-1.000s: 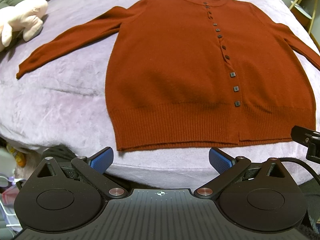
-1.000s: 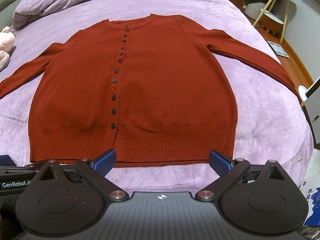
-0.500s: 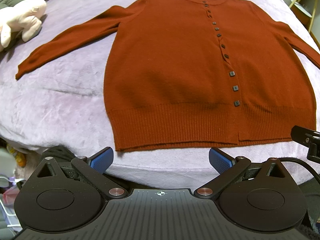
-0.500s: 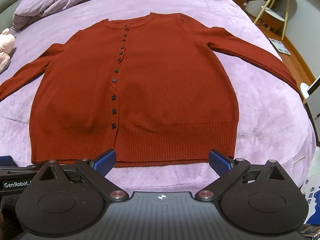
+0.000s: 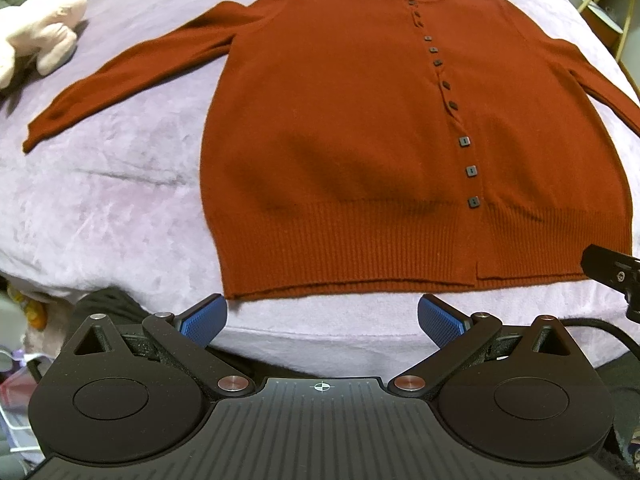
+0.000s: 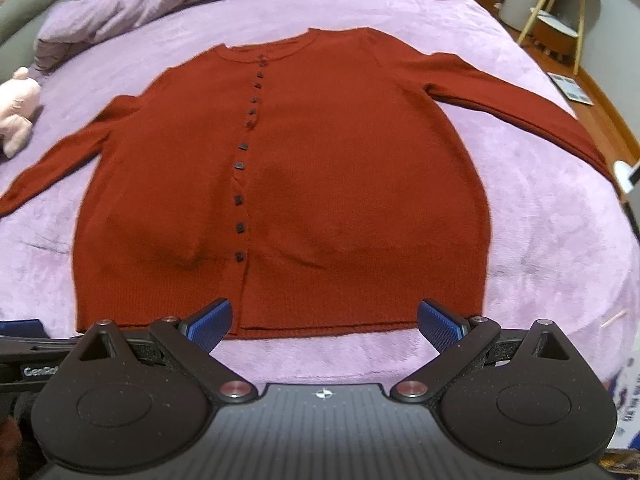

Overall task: Fold small clothes
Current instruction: 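Grasp the cardigan sleeve cuff with the right gripper and lift it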

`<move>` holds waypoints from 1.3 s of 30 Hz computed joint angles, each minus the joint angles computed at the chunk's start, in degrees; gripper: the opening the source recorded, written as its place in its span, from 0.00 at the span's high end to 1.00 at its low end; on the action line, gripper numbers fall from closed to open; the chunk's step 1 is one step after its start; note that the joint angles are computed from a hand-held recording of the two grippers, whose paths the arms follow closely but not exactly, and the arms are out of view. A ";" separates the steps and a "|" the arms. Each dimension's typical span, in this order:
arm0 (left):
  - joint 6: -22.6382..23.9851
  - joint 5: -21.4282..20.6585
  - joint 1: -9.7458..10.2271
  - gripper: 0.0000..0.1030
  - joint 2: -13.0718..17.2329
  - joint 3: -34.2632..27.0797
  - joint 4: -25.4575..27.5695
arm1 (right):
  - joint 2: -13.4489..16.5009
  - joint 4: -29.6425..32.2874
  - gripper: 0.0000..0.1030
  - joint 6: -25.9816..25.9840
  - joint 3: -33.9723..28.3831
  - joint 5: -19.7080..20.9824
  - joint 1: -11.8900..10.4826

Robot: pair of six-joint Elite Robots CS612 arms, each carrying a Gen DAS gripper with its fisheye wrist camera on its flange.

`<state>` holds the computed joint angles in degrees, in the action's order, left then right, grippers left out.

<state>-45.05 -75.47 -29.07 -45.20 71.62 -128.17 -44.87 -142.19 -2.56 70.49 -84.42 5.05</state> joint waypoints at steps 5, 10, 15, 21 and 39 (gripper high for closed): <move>1.39 1.34 0.47 0.00 0.97 -0.53 -4.03 | 0.55 -16.50 0.04 -1.81 4.51 10.49 -2.47; 2.59 5.40 1.39 0.00 3.88 -3.11 -10.28 | 4.96 -36.53 0.04 -0.77 3.94 6.32 -4.36; 4.31 9.27 1.99 0.00 9.25 -10.44 -10.08 | 10.39 -35.97 0.06 12.99 -4.37 -3.07 -7.15; 4.91 8.42 2.59 0.00 14.46 -17.12 -9.87 | 16.44 -33.30 0.53 45.32 -12.37 0.53 -13.36; 8.81 7.90 3.06 0.00 15.60 -13.95 -19.44 | 28.41 -29.13 0.90 71.99 -28.45 -1.11 -16.78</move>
